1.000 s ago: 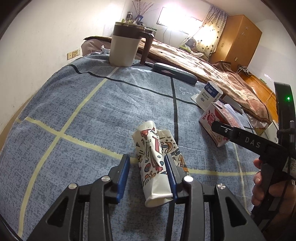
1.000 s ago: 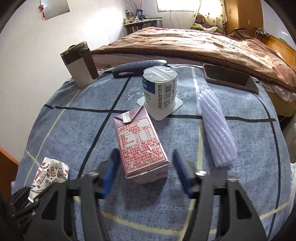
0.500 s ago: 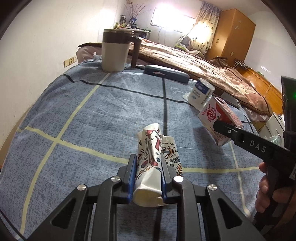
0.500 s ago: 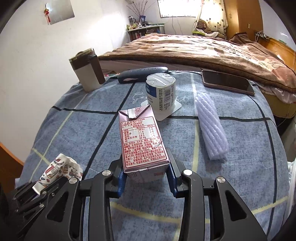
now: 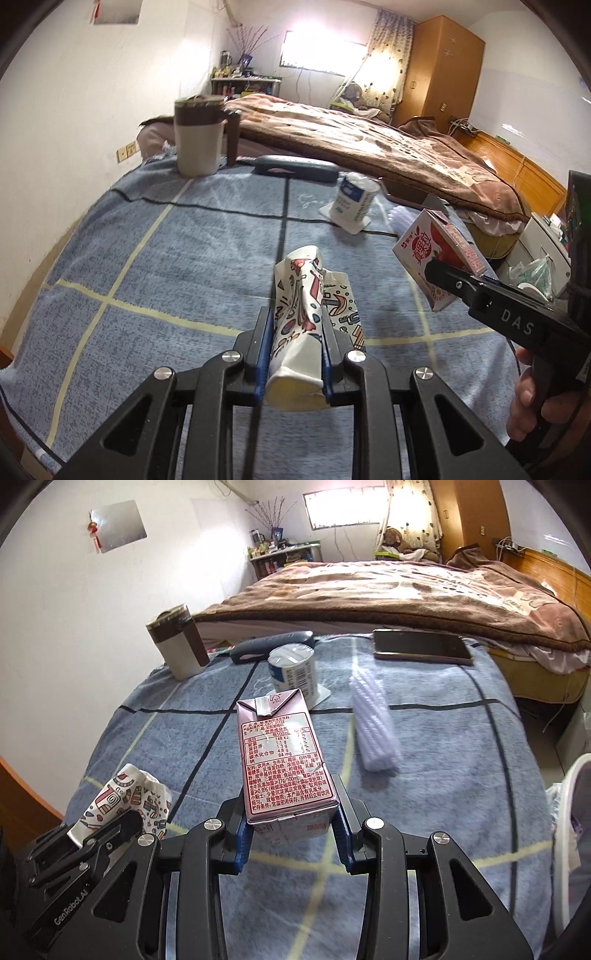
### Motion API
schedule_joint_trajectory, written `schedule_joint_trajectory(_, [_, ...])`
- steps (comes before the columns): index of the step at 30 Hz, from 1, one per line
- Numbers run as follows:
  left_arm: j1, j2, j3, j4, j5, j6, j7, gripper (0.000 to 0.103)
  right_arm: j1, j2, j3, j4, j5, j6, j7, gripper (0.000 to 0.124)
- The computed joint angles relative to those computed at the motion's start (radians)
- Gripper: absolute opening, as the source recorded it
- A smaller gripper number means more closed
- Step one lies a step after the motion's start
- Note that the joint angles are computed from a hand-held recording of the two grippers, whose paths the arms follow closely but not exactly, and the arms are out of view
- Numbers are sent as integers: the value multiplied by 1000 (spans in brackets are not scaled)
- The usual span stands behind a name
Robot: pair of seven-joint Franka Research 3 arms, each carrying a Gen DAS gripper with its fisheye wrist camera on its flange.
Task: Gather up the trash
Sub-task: 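Carry the paper bag and milk carton over the white wastebasket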
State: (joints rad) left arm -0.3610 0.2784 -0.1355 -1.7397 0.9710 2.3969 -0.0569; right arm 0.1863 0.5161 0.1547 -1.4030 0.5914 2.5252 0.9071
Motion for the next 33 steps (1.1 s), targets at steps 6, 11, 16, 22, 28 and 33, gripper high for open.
schedule_joint_trajectory(6, [-31,40,-4,78,20,-9,34,23,-42,-49,5,-57,58,23,-43,39])
schedule_joint_trajectory(11, [-65,95,4,171,21,-14,86,23,-62,-76,-9,-86,86,40,-53,39])
schedule_joint_trajectory(16, [-97,153,20,264,10,-9,140,23,-86,-91,-20,-103,115,56,-59,39])
schedule_joint_trajectory(22, [-142,242,41,403,-24,-6,224,23,-114,-108,-32,-125,142,84,-69,39])
schedule_joint_trajectory(28, [-186,385,60,623,-109,-12,374,23,-137,-114,-56,-132,142,114,-44,39])
schedule_joint_trajectory(33, [-224,555,79,893,-212,-45,524,23,-160,-103,-81,-120,111,129,-2,39])
